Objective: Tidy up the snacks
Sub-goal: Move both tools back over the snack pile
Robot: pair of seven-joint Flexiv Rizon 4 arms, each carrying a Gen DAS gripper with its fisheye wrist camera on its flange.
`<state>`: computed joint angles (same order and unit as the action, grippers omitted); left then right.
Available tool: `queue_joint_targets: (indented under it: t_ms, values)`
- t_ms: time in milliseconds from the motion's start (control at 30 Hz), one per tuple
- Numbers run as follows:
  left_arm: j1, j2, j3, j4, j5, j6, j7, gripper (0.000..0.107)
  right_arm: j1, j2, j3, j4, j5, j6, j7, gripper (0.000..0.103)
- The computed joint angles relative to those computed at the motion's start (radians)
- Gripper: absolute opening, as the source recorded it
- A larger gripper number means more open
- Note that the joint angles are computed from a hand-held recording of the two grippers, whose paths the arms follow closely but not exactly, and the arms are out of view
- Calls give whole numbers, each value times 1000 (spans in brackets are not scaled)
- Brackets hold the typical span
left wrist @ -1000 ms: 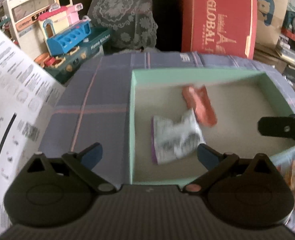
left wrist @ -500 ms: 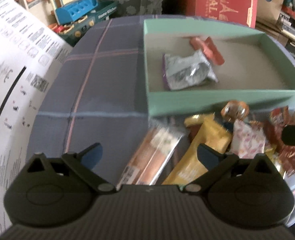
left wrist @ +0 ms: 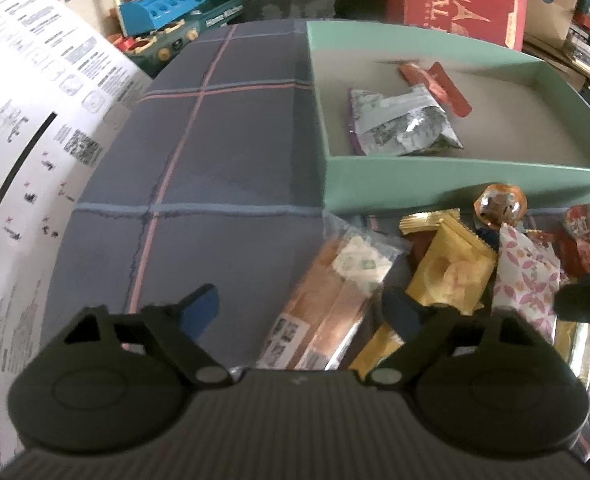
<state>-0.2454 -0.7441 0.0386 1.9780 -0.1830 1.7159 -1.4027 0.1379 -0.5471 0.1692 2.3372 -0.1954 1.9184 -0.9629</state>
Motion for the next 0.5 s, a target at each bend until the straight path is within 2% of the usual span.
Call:
queue_joint_targets:
  t_ms: [67,100,133,233,367,500]
  values:
    - [26,-4,-32,-4,11,-7,15,66,-5,-11,7,-15,-1,-23,13,54]
    - [61,-3,-72,1,20,-7,26,49,-19,-18,20,-23,-6,-32,21,54]
    - [71,-2,-85,4,22,-7,29,45,-26,-23,28,-31,-8,-40,28,54]
    - [75,3,-94,19,28,2,32,41,-7,-33,13,-48,0,-56,37,54]
    - [142,24,-168,68,15,-5,10,39,41,-44,-22,-70,23,-71,45,54]
    - [140,35,-168,95,12,9,-19,39,126,-63,-84,-86,51,-71,31,54]
